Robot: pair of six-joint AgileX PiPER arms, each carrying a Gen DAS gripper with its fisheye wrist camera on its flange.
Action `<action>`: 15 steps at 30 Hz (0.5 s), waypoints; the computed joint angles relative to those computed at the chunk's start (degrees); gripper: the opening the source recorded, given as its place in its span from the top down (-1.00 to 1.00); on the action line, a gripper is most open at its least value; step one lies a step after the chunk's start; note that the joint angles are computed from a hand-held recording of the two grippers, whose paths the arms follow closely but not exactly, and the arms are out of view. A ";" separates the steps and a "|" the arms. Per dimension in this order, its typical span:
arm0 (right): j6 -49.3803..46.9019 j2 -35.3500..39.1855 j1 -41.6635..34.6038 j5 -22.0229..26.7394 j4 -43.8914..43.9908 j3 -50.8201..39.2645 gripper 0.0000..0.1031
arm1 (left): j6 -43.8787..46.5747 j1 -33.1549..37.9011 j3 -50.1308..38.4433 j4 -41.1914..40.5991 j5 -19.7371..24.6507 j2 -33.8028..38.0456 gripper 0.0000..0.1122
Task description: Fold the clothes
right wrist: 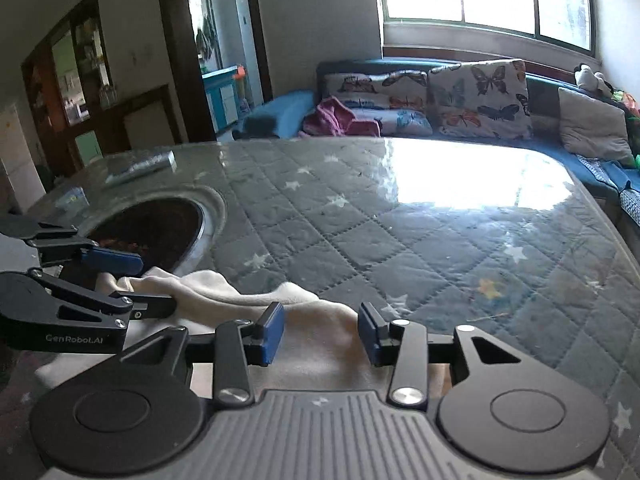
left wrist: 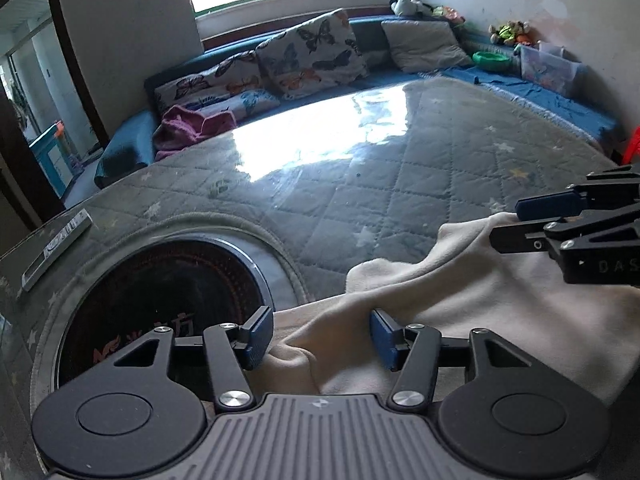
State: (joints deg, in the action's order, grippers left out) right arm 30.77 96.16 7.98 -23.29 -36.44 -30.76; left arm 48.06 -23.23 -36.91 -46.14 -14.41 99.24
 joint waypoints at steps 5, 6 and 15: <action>-6.93 2.07 2.57 2.69 6.82 -1.84 0.12 | 3.76 -0.30 -1.67 -5.22 -0.09 1.36 -0.13; -8.53 2.05 3.10 3.00 8.42 -1.85 0.10 | 3.94 -0.30 -1.75 -5.55 -0.15 1.40 -0.14; -13.51 -6.64 4.88 -0.10 12.33 6.33 -0.37 | -8.14 -0.42 5.12 5.33 -1.71 -5.40 -0.15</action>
